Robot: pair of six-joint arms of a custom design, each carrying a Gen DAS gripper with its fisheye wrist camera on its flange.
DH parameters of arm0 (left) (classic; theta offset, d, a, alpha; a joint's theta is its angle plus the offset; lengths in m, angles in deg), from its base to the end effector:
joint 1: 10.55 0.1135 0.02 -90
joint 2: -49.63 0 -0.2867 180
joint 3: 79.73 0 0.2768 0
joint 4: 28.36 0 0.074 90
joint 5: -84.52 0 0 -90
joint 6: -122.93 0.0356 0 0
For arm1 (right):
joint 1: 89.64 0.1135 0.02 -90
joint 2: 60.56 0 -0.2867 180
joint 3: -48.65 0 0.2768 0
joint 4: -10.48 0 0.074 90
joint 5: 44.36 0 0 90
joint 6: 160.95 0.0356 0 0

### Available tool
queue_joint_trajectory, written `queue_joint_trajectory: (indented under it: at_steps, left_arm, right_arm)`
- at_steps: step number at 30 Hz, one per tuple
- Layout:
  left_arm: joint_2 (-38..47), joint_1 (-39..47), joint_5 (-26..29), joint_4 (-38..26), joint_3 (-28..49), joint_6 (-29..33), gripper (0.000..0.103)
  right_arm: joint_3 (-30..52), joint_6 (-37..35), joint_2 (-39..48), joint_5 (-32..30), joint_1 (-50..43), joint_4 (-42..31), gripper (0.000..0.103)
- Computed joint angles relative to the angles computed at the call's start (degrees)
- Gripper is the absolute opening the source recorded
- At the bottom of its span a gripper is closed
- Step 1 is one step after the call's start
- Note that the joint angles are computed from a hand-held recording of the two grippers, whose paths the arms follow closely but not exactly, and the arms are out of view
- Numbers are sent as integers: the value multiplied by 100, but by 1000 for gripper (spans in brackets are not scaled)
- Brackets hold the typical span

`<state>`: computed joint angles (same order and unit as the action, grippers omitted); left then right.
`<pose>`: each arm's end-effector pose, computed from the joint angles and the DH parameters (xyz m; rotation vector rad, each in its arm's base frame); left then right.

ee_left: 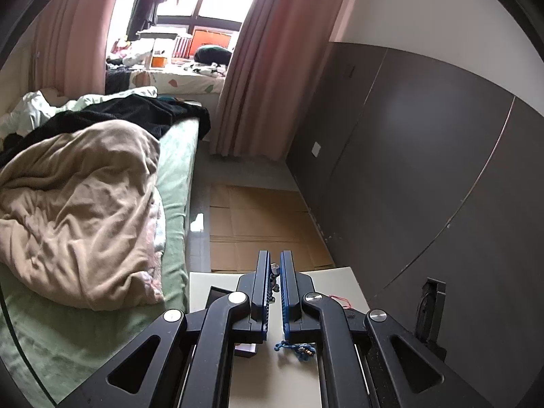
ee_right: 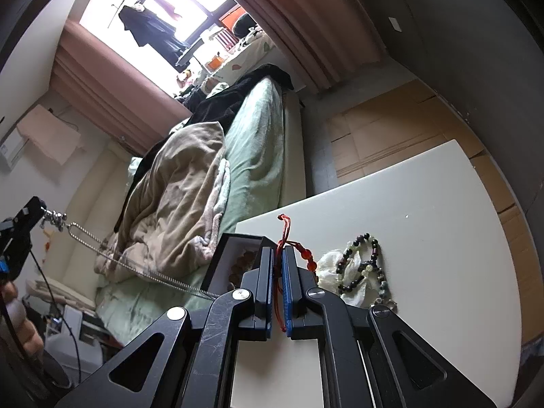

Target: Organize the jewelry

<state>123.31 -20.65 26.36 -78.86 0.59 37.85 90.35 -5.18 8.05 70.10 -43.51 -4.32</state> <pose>0.2818 -0.0693 0.3484 0.5714 2.2197 -0.6921 0.1781 0.1640 0.1844 0.6053 2.2020 0.5683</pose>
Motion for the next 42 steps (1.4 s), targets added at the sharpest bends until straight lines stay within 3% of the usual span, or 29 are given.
queue_joint_trajectory:
  at_steps: [15, 26, 30, 32, 34, 35, 36, 42]
  left_arm:
    - [766, -205, -242, 1128, -1037, -200, 5]
    - [1712, -255, 293, 2359, -1733, -624, 5]
    - [2280, -149, 682, 1952, -1375, -433, 7]
    - [2250, -34, 689, 2129, -1446, -516, 16]
    - [2270, 176, 821, 2281, -1502, -614, 68]
    - [2257, 297, 898, 2463, -1571, -736, 77]
    - [2219, 406, 894, 2630, -1641, -856, 83]
    - [2388, 743, 688, 2763, -1446, -940, 83]
  right_arm:
    - [158, -185, 345, -49, 56, 320, 7]
    - [430, -260, 1010, -109, 36, 840, 7]
    - [517, -359, 1223, -137, -10, 1114, 7]
    - [601, -433, 1399, -188, -32, 1286, 7]
    - [731, -513, 1658, -278, -60, 1489, 7]
    - [816, -562, 1830, -358, -75, 1631, 7]
    - [889, -586, 1963, -410, -74, 1719, 7]
    - [1601, -736, 2958, -763, -121, 1872, 7]
